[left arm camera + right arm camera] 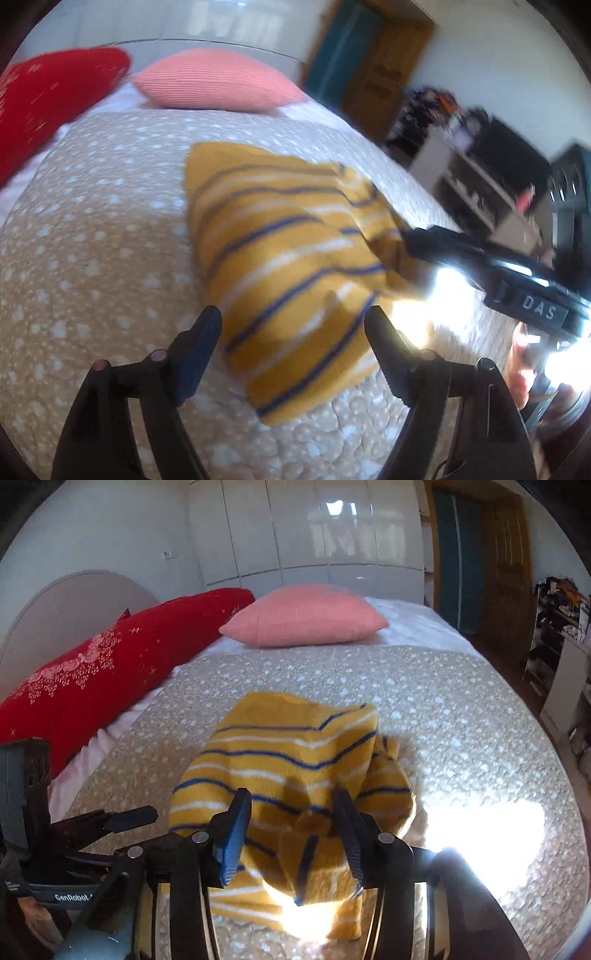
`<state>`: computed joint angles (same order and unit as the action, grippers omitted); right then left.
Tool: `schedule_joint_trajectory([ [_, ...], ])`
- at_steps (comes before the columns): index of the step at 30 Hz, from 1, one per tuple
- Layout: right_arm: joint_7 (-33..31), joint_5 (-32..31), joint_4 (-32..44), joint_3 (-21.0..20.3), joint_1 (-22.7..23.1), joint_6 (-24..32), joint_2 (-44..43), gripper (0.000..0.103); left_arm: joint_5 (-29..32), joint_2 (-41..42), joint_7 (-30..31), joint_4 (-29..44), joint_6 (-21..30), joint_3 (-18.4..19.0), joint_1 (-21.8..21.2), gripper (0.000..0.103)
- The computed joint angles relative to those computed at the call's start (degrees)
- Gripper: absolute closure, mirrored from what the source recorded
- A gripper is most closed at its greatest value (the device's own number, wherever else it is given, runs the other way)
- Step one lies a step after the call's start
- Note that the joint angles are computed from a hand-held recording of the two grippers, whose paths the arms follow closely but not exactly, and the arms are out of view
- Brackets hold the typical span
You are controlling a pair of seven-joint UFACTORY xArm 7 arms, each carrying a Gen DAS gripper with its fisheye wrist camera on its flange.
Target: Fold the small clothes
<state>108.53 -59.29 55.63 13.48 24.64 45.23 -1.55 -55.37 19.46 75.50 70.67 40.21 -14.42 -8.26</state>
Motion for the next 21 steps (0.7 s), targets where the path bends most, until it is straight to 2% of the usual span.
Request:
schedule_joint_trajectory([
  [1, 0.5, 0.7, -1.2, 0.0, 0.1, -0.9, -0.1, 0.049, 1.1, 0.0, 0.8, -1.1, -1.9, -0.1, -0.9, 0.026],
  [2, 0.9, 1.2, -1.9, -0.1, 0.0, -1.8, 0.1, 0.049, 2.4, -0.1, 1.3, -2.4, -5.5, -0.2, -2.2, 0.043],
  [3, 1.8, 1.4, -3.0, -0.3, -0.2, -3.5, 0.1, 0.049, 3.1, -0.3, 2.1, -4.2, -11.3, -0.5, -3.8, 0.057],
  [4, 3.0, 1.5, -4.2, -0.7, -0.6, -5.9, -0.1, 0.052, 3.1, -0.6, 2.9, -5.2, -14.9, -0.3, -5.0, 0.072],
  [5, 5.0, 1.0, -5.7, -1.1, -1.1, -8.7, -0.7, 0.071, 3.3, -0.7, 3.0, -5.6, -16.1, -1.7, -3.8, 0.081],
  [6, 6.8, 0.9, -7.3, -1.5, -1.8, -11.9, -1.4, 0.083, 3.7, -1.0, 2.0, -5.3, -15.1, -1.8, -3.2, 0.087],
  [7, 8.8, 0.2, -9.1, -2.1, -2.8, -16.0, -2.3, 0.090, 4.2, -1.3, 0.4, -4.4, -12.4, -1.5, -2.3, 0.089],
  [8, 12.7, -2.2, -10.9, -2.1, -3.8, -19.3, -3.8, 0.092, 4.3, -1.4, -0.6, -3.6, -9.6, -1.3, -1.3, 0.089],
  [12, 29.0, -12.5, -17.0, 0.8, -7.7, -24.4, -10.9, 0.093, 8.8, 0.1, -4.8, 0.0, -0.7, 0.8, 0.2, 0.090],
  [14, 33.6, -13.8, -19.6, 2.2, -9.1, -25.6, -12.6, 0.093, 10.3, 0.4, -4.6, -0.1, 0.5, 0.9, 0.4, 0.090],
  [17, 36.0, -13.2, -21.5, 2.9, -10.5, -28.1, -10.5, 0.093, 10.6, -1.4, -2.5, -3.0, -1.3, 0.8, 0.4, 0.090],
  [18, 39.8, -16.3, -21.6, 2.2, -10.2, -29.0, -9.5, 0.093, 10.5, -1.6, -2.1, -3.5, -1.8, 0.7, 0.3, 0.090],
  [19, 43.4, -19.2, -21.7, 3.4, -11.7, -29.7, -9.4, 0.093, 10.2, -1.8, -1.8, -3.8, -2.0, 0.7, 0.4, 0.090],
  [21, 43.4, -18.5, -22.2, 2.9, -10.4, -28.4, -10.4, 0.090, 9.9, -1.5, -1.1, -3.1, -0.7, 0.8, 0.8, 0.089],
])
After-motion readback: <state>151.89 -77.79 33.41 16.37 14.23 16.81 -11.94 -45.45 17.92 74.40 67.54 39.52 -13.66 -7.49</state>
